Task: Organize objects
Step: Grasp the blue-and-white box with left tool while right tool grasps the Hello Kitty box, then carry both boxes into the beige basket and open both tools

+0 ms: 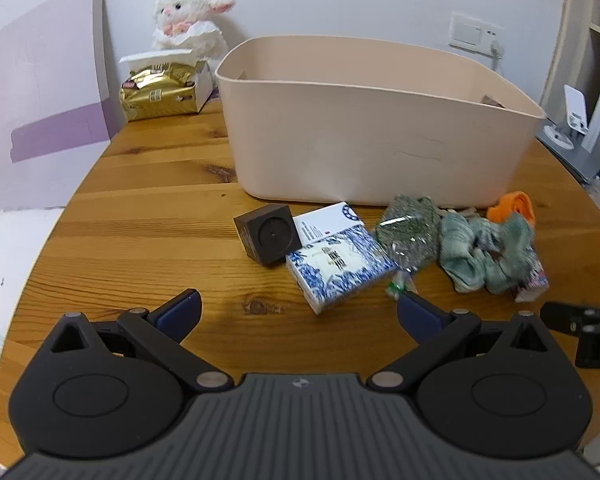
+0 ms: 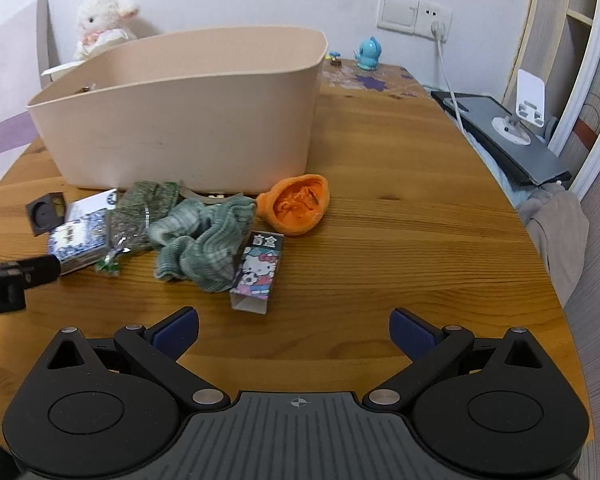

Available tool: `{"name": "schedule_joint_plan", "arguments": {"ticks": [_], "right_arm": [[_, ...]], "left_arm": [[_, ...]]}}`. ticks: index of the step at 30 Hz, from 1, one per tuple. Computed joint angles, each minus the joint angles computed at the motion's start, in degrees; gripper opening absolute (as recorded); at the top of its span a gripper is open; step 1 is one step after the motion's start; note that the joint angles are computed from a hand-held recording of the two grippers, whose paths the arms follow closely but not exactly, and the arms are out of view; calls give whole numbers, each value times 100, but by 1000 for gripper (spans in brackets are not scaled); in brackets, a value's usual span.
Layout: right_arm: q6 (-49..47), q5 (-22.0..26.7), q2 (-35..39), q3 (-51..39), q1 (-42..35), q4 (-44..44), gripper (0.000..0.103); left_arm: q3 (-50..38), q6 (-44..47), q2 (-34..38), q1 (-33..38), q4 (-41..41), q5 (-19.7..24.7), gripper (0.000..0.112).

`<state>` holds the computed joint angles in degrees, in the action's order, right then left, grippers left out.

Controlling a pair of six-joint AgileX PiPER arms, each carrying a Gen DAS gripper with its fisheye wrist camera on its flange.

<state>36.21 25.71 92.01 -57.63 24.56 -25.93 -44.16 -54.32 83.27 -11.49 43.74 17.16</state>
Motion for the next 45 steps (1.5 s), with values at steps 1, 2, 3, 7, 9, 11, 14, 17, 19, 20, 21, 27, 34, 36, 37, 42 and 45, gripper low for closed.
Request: {"name": "schedule_joint_plan", "arguments": {"ticks": [1, 2, 3, 7, 9, 11, 14, 17, 19, 20, 21, 27, 34, 36, 37, 42, 45], "right_arm": [[-40, -17, 85, -58, -26, 29, 103], [-59, -23, 154, -109, -39, 33, 103], [-80, -32, 226, -162, -54, 33, 103], [-215, -43, 504, -380, -121, 92, 103], [-282, -30, 625, -483, -155, 141, 103], [-332, -5, 727, -572, -193, 161, 103], [-426, -23, 843, -654, -269, 208, 102], [-441, -55, 904, -669, -309, 201, 100], [-656, -149, 908, -660, -394, 423, 98], [-819, -175, 905, -659, -429, 574, 97], [-954, -189, 910, -675, -454, 695, 95], [-1371, -430, 820, -581, -519, 1037, 68], [-1494, -522, 583, -342, -527, 1144, 34], [-1552, -536, 496, -255, -503, 1193, 25], [-1697, -528, 476, -250, -524, 1322, 20], [-2032, -545, 236, -46, -546, 1721, 20], [-1966, -626, -5, 164, -527, 1675, 20]], "left_arm": [[-39, -245, 86, 32, 180, -32, 103], [-63, -486, 147, 54, 382, -60, 103], [-100, -673, 214, 74, 548, -89, 103], [-350, -553, 525, 208, 363, -236, 103], [-462, -501, 661, 245, 263, -295, 103], [-587, -525, 794, 253, 246, -322, 103], [-798, -772, 1031, 194, 493, -294, 103], [-1063, -867, 1333, 116, 515, -156, 103], [-1220, -475, 1504, 148, 54, -180, 103], [-1297, -300, 1582, 147, -130, -150, 103], [-1348, -292, 1642, 131, -146, -98, 103], [-1248, -674, 1652, 187, 238, -27, 103], [-884, -1222, 1393, 169, 918, -40, 91], [-743, -1329, 1290, 203, 1070, -134, 86], [-656, -1475, 1227, 212, 1230, -169, 81], [-285, -1576, 913, 285, 1486, -420, 65], [-117, -1382, 748, 291, 1294, -466, 65]]}}
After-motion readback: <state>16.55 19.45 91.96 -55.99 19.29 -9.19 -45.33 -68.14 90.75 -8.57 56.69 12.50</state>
